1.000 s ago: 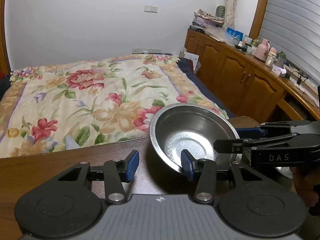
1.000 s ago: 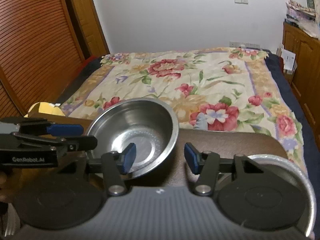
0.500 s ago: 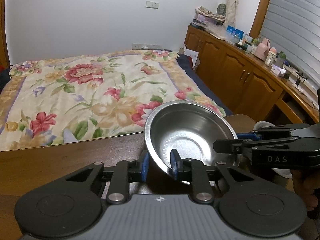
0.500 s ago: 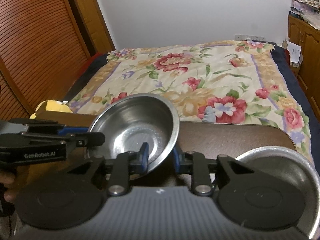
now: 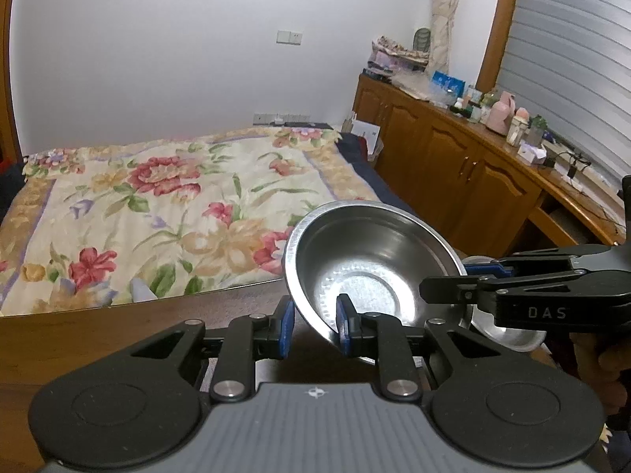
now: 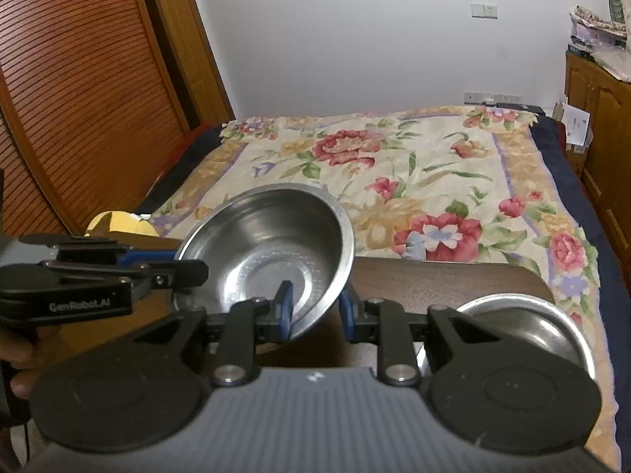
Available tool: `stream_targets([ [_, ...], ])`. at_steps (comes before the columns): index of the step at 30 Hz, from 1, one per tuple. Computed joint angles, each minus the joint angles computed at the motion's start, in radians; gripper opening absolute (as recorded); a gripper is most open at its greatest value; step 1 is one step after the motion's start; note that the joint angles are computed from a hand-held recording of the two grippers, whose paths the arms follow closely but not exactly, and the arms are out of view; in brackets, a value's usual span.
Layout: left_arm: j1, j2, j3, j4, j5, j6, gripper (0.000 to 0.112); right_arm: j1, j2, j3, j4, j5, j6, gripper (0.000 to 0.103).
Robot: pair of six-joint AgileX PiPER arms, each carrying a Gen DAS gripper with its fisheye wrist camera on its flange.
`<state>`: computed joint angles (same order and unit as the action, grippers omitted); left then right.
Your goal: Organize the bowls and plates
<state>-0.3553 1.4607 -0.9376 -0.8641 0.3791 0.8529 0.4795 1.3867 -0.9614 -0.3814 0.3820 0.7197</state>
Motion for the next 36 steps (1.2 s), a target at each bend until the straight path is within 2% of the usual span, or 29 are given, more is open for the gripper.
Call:
stream_targets([
  [13,0.008,-0.163,0.093,0.026,0.027,-0.017,0.024,0.098,-0.089,0.028,-0.149,0.080,0.175,0.027],
  [30,0.007,-0.375,0.215,0.100,0.066,-0.081,0.024,0.287,-0.190,0.062,-0.327,0.236,0.400,0.027],
  [36,0.006,-0.401,0.232,0.112,0.072,-0.094,0.024,0.347,-0.217,0.083,-0.364,0.275,0.462,0.027],
])
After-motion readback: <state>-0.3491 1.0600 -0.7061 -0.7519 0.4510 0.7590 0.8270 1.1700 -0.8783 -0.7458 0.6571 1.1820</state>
